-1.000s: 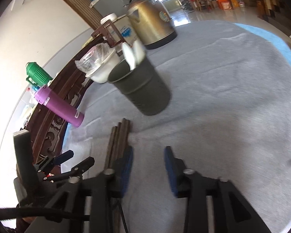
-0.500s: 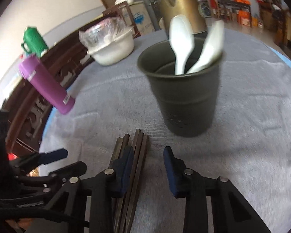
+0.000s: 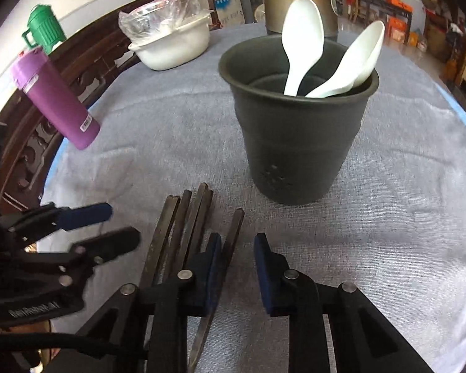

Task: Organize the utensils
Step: 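Pinch chopsticks with the right gripper while the left gripper pinches chopsticks too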

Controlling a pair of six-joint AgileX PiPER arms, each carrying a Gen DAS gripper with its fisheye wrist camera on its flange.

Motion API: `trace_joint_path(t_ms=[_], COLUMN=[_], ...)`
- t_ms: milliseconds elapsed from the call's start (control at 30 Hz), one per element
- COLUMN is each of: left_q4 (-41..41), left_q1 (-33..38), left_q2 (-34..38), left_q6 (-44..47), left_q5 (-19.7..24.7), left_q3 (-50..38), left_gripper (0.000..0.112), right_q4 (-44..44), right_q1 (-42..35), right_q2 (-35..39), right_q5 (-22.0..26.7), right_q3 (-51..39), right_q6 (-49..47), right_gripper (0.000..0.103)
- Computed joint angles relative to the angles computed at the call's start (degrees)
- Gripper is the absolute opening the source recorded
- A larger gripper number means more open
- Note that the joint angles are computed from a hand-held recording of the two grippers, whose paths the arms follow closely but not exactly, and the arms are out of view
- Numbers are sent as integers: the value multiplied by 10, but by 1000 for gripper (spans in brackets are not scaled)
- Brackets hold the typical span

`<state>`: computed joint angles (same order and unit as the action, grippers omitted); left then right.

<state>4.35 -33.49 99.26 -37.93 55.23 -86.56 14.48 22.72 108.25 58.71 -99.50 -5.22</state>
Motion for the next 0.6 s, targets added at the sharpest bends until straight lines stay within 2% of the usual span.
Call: trace_joint_path(t_ms=[67,200,300,400,600], left_q4=[-10,-37,-57,-68,-71], left_q1=[2,15,28,32,33], left_q2=[8,28,50,67,70], left_q6=[15,61,91,114,131], left_q5=[2,2,9,18,15], left_q3=[-10,-35,-61,-83,-81], left_gripper=[57,39,28,19,17], right_q4=[1,4,10,-15,-32], right_q1=[-1,-2,-10,-8,-37], right_q2=[12,41,43,24,-7], right_q5=[15,35,46,42,71], right_q3=[-23,-57,-62,-43,-8], right_q6=[9,19,13,3,-5], right_gripper=[25,25,13,11,9])
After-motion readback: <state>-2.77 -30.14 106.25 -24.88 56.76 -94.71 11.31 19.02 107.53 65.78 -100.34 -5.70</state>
